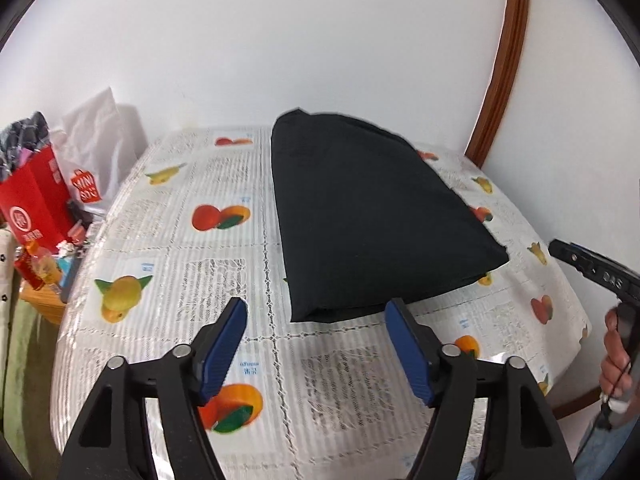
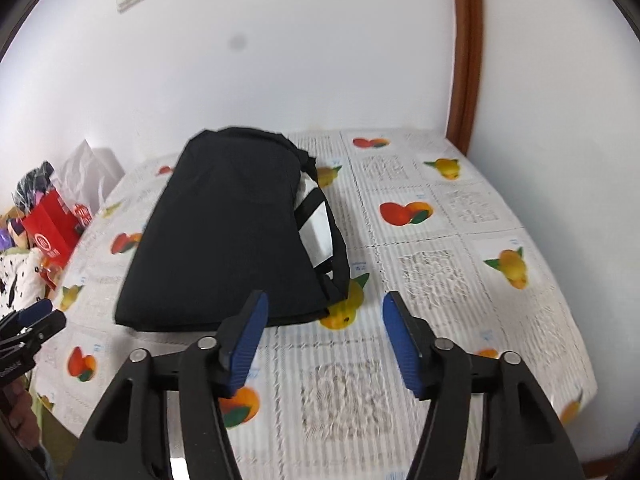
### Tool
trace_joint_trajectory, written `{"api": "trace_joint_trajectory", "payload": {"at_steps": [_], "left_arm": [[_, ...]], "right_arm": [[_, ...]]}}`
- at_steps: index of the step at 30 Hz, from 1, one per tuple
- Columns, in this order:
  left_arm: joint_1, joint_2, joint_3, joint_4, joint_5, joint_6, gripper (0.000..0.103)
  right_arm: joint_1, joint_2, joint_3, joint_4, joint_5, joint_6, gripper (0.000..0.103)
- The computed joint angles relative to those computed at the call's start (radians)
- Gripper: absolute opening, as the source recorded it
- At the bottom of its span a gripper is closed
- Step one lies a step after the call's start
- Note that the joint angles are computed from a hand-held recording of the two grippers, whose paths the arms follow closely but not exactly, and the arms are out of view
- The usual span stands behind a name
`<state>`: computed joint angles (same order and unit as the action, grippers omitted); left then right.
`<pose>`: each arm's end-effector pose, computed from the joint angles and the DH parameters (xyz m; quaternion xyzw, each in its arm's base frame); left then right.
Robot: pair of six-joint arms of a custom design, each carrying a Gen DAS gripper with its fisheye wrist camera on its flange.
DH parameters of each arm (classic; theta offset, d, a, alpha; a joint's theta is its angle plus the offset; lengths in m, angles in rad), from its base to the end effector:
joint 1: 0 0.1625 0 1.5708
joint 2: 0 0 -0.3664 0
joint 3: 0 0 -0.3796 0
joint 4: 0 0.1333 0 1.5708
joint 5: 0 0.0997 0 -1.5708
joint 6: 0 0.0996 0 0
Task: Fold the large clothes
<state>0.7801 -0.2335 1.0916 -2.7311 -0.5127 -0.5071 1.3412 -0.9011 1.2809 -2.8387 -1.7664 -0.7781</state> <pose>-0.3530 -0.6589 -0.0569 0.0454 0.8556 -0.4051 0.3190 -0.0526 -0.7258 0.3247 0.2030 -0.8765 0.3318 0.2836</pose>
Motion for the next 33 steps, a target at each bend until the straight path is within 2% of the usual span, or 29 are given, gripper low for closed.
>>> {"api": "trace_joint_trajectory", "payload": {"at_steps": [5, 7, 8, 9, 15, 19, 27, 33], "left_arm": [[-0.062, -0.021, 0.050, 0.037, 0.075, -0.083, 0.083], [-0.089, -0.032, 0.074, 0.064, 0.108, -0.126, 0.085], [-0.102, -0.036, 0.087, 0.074, 0.126, -0.144, 0.087], [-0.115, -0.041, 0.099, 0.085, 0.145, -0.161, 0.089], [-0.180, -0.073, 0.163, 0.144, 0.214, -0.257, 0.099], [-0.202, -0.083, 0.188, 0.129, 0.214, -0.258, 0.101], [-0.220, -0.070, 0.181, 0.111, 0.226, -0.222, 0.101], [-0.229, -0.069, 0.183, 0.120, 0.241, -0.239, 0.101]], "right_arm": [[0.003, -0.137, 0.175, -0.082, 0.026, 0.007, 0.065], [0.004, -0.191, 0.252, -0.145, 0.037, -0.008, 0.075], [0.005, -0.213, 0.286, -0.178, 0.040, -0.017, 0.088], [0.006, -0.237, 0.326, -0.220, 0.043, -0.032, 0.095], [0.002, -0.347, 0.480, -0.313, 0.049, -0.082, 0.100], [-0.003, -0.393, 0.544, -0.354, 0.052, -0.080, 0.102], [-0.014, -0.422, 0.568, -0.382, 0.063, -0.063, 0.102], [-0.019, -0.440, 0.589, -0.398, 0.063, -0.056, 0.102]]}}
